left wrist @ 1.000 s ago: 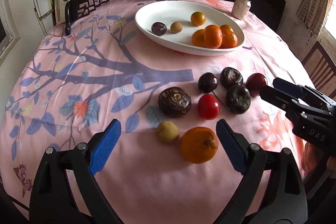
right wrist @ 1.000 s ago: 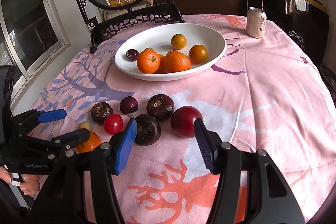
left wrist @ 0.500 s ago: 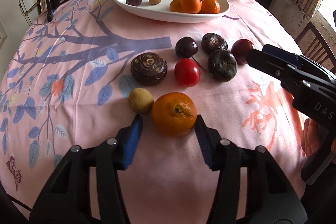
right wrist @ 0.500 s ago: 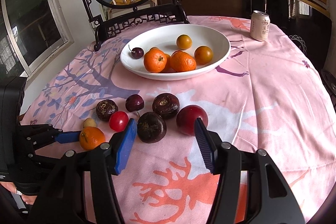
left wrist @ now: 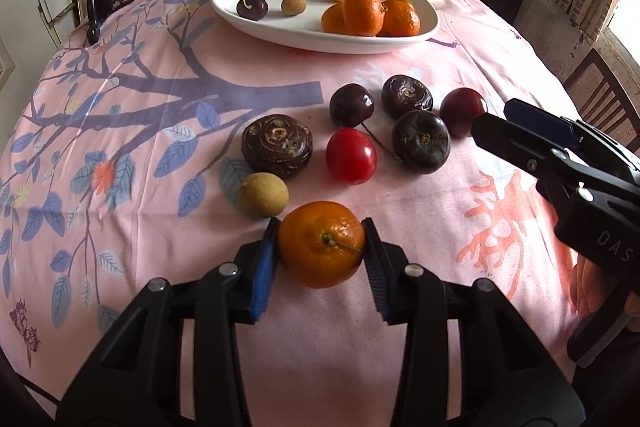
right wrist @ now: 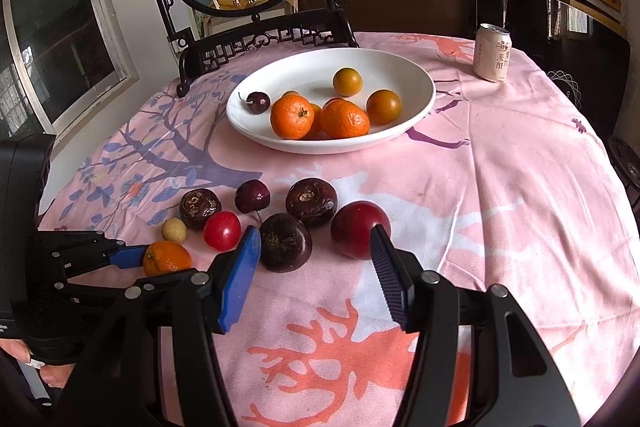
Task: Organize fruits
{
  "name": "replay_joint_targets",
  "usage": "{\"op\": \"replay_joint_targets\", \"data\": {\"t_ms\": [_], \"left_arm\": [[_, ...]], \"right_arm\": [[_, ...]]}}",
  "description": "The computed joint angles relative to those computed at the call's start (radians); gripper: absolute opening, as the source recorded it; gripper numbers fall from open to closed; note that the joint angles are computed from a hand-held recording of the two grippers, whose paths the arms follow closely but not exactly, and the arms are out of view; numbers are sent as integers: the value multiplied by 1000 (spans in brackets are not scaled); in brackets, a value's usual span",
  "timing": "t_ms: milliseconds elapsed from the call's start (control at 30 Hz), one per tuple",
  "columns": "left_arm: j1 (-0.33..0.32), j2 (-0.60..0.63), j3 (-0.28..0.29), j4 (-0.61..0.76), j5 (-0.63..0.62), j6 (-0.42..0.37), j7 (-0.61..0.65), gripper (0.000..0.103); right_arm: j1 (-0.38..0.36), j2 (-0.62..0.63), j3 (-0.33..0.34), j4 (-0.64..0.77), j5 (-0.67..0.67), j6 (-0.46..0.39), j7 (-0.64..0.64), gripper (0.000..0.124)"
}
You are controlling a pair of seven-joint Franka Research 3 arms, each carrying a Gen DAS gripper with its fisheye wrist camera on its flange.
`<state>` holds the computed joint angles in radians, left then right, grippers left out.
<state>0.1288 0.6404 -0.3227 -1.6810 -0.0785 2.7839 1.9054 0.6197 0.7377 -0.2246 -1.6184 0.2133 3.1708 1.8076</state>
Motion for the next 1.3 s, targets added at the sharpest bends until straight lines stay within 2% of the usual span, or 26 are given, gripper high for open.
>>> {"op": "replay_joint_targets", "data": {"t_ms": [167,233,333,367,433,500,567,700,800,900,933,1000,1067,1200,1267,1300], "left_arm": [[53,-36,-44,-55,-29,55,49,41],[71,-41,-58,-61,-43,57,69,41],[87,-44,-68,-63,-59,64,90,41],[95,-42,-74,-60,-67,65,100,41],[102,-37,-76,-51,-76,65,110,41],[107,-28,-78,-37,-84,53,120,41],[111,-21,-79,-24,-91,39,133,41],[128,-10,-90,-6,-121,28,161,41],[134,-4,-92,9,-141,20,175,41],[126,-1,-79,24,-147,10,175,41],[126,-2,-77,25,-150,10,175,41],[124,-5,-71,25,-153,14,176,41],[123,-9,-65,22,-154,18,172,41],[133,-25,-68,10,-159,25,185,41],[144,-31,-80,13,-172,15,197,41],[154,-32,-92,18,-185,3,209,41]], "right_arm": [[-28,-10,31,-12,-10,-24,-22,57],[-67,-16,79,-16,-14,-39,-47,57],[-143,-28,186,-31,-14,-31,-113,57],[-149,-29,199,-31,-16,-35,-131,57],[-123,-20,180,-15,-25,-55,-146,57],[-89,4,144,29,-39,-112,-139,57],[-38,38,80,81,-68,-161,-96,57],[-7,104,14,174,-130,-221,-8,57],[-1,140,-6,242,-178,-263,42,55],[-8,176,-6,308,-227,-286,66,44],[1,184,-20,321,-244,-292,85,43],[10,180,-34,310,-274,-276,116,43],[-1,148,-16,259,-284,-233,115,43],[13,64,-29,113,-263,-93,137,43],[-12,22,2,46,-217,-22,125,43],[-58,3,58,25,-196,1,99,43]]}}
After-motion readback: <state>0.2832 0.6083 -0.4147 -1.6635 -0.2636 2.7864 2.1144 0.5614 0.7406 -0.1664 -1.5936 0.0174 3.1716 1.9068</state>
